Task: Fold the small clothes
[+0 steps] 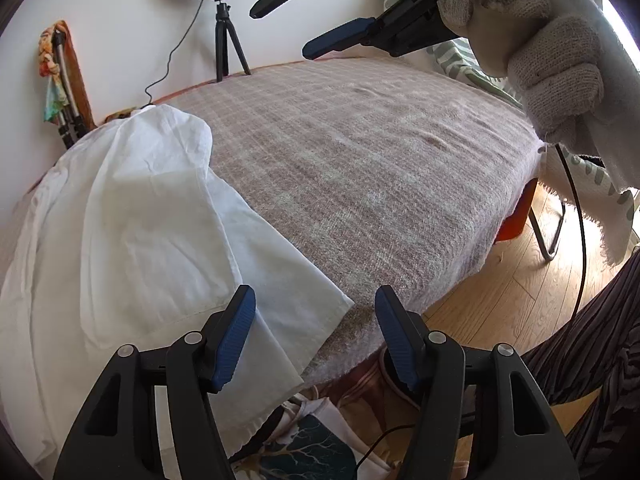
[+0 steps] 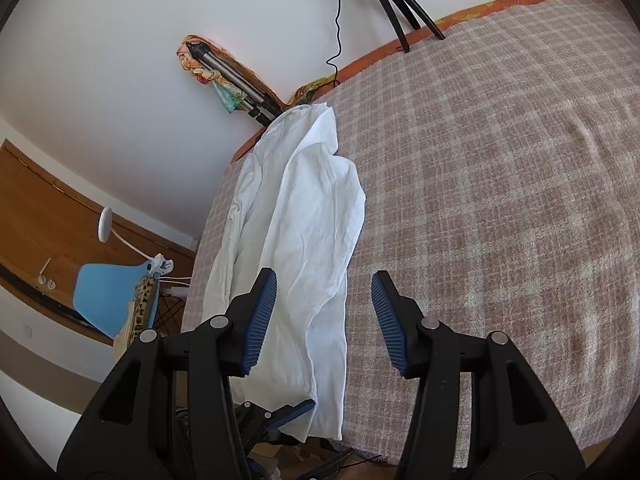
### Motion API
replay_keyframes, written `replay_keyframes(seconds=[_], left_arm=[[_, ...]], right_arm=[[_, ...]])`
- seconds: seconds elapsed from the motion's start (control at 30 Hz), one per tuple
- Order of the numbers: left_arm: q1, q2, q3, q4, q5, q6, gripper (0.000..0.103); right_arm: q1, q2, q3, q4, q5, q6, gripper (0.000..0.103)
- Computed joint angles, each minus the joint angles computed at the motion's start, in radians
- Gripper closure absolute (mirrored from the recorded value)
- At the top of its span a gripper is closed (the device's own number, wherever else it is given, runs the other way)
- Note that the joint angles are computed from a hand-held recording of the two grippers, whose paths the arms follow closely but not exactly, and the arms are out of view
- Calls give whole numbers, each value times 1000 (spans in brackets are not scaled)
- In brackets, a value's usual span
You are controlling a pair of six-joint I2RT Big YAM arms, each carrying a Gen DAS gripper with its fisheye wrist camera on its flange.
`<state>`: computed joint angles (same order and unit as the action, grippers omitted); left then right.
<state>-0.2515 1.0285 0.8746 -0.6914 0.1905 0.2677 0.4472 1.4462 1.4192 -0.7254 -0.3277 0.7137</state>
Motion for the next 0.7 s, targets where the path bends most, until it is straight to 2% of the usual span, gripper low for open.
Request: replay_keyframes(seconds=[0.07, 0.1, 0.13, 0.17, 0.2, 0.23, 0.33, 0.43, 0.6, 0.7], left_arm=[[-17, -7, -12, 33, -41, 5, 44], [-16, -3, -13, 44, -48, 1, 56], [-4, 3, -11, 46, -27, -8, 60], [11, 13, -4, 44, -5, -20, 70], [23, 20, 0, 47, 4, -30, 88], [32, 27, 7, 47, 6, -38, 95], [94, 50, 35, 6, 110, -85, 99], [147, 33, 38, -6, 167, -129, 100], [216, -23, 32, -16, 240, -176, 101], [212, -48, 21, -6, 223, -150, 101]], right_arm=[[-4, 15, 20, -6, 1, -20, 51], [-6, 23, 27, -6, 1, -23, 51], [-9, 32, 34, -2, -2, -22, 51], [-13, 42, 40, 1, -10, -21, 51], [-15, 51, 44, 5, -14, -15, 51], [-18, 63, 50, 10, -18, -10, 51], [-21, 102, 75, 6, -20, -4, 51], [-22, 145, 103, -2, -18, 5, 51], [-16, 226, 157, -4, -40, 26, 51], [-6, 287, 215, -40, -33, 34, 51]])
